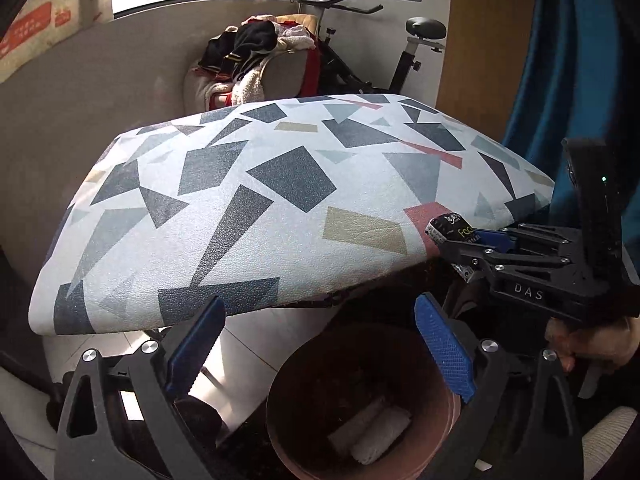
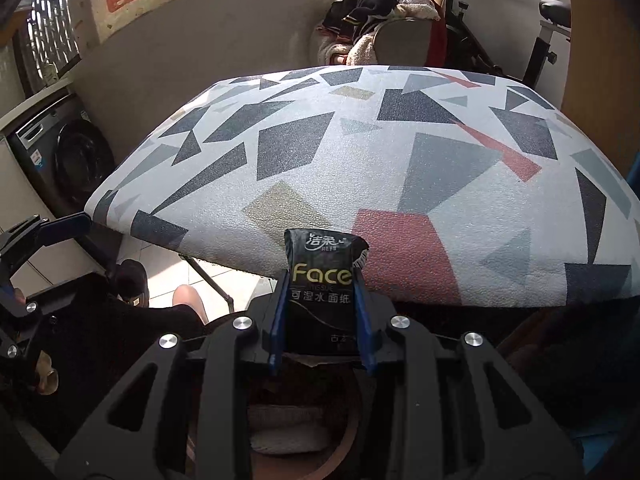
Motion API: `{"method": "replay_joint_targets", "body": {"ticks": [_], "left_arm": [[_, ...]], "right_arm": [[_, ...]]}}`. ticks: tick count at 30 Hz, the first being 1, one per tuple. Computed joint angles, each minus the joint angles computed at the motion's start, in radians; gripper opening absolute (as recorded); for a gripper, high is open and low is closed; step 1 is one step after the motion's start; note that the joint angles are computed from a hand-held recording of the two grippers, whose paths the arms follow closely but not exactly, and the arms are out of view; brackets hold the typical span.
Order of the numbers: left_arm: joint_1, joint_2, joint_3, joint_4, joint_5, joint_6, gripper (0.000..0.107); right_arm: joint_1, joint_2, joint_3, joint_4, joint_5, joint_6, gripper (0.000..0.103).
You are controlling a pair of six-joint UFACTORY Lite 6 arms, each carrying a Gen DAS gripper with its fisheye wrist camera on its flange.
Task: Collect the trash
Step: 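Open the left tool to drop the red box into the bin, then lower the tissue pack into the bin and open the right tool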
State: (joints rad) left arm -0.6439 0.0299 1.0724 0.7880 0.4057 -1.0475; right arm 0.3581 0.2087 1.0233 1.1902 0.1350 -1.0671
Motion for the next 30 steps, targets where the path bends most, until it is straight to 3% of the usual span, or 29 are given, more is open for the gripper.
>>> {"method": "replay_joint_targets", "body": {"ticks": [5, 13, 20, 24, 28, 30], "left_arm": [[0.034, -0.026, -0.012, 0.05, 0.021, -0.056, 0.094], [0.078, -0.073, -0.053, 0.094, 0.027, -0.122, 0.094], [0.083, -0.071, -0.052, 0.092, 0.049, -0.119, 0.094], [0.079, -0.065, -0.045, 0.108, 0.07, -0.141, 0.096], [0.079, -0.065, -0.042, 0.125, 0.093, -0.162, 0.096], [0.088, -0.061, -0.034, 0.094, 0.08, -0.136, 0.097]], "right_arm": [[0.052, 0.039, -0.001, -0.075, 0.002, 0.057, 0.032], [0.119, 0.116, 0.03, -0.386, 0.022, 0.346, 0.032], [0.135, 0.153, 0.059, -0.462, 0.058, 0.406, 0.034], [0.145, 0.159, 0.066, -0.515, 0.063, 0.452, 0.043], [0.16, 0.15, 0.061, -0.61, 0.041, 0.546, 0.079], [0.158, 0.144, 0.063, -0.671, 0.035, 0.611, 0.087]]}}
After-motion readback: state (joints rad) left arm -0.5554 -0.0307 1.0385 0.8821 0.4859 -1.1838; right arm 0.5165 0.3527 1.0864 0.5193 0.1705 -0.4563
